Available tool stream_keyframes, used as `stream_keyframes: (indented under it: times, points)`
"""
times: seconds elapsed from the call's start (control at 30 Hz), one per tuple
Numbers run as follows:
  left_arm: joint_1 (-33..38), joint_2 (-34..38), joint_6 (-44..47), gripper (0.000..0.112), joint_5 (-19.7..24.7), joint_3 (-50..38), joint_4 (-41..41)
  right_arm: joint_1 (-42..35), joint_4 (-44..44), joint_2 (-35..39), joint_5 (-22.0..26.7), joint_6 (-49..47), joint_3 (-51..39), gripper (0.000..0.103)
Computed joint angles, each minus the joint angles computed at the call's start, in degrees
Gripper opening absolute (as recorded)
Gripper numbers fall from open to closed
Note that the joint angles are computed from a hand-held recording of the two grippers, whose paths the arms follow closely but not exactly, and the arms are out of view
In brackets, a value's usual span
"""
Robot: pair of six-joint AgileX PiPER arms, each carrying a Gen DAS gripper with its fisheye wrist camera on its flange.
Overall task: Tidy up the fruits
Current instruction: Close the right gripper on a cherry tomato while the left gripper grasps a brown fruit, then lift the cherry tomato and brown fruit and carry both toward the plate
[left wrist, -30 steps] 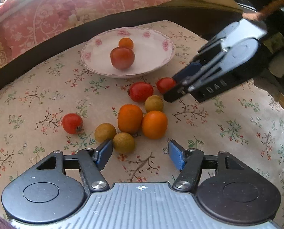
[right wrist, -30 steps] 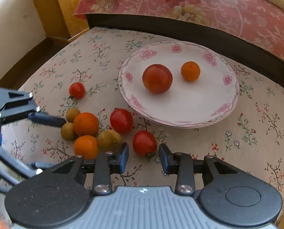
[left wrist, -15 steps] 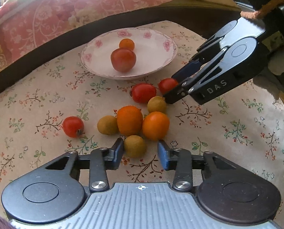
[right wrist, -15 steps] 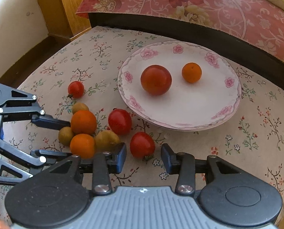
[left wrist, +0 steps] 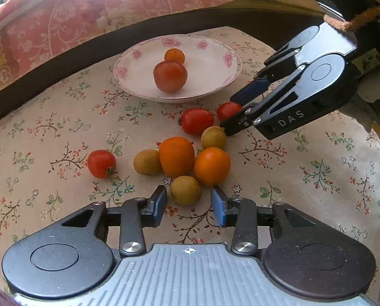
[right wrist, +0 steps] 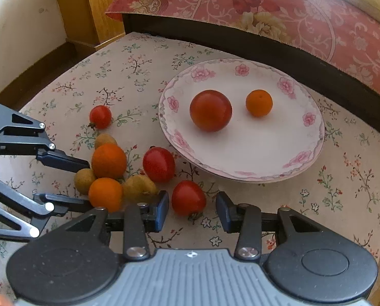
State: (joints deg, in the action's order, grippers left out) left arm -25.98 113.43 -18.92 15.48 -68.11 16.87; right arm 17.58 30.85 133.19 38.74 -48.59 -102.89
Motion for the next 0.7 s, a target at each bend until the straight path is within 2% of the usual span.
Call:
stream_keyframes:
  times: [0.13,0.27,0.47,0.6,0.7]
  points:
    - [0.2,0.0,-0.8,0.051,0.0,0.1,0.3,0.1,0.6,0.3,-1.0,0.3,-0.1,0.044]
    - [-0.2,-0.2,-2.7,0.05,0.3,0.1,2.2,0.1,-0.4,-0.1,-0.8,0.9,0.4,0.044]
    - [-0.5,0.0,-5.0,0.05,0.4,-0.1,3.6,0.9,-1.0,-0.6,-3.2,1.7,1.6,0.043]
    - [-0.6,0.3,-7.4,0.049,1.4,-0.6,5.0,1.6,-2.4,-1.8,-3.4,2.0,3.1,0.032]
    - [-0.9,0.5,-9.7,0.048,2.1,-1.2,7.1,2.7,-4.7,-2.8,-5.7,2.5,4.8,0.031]
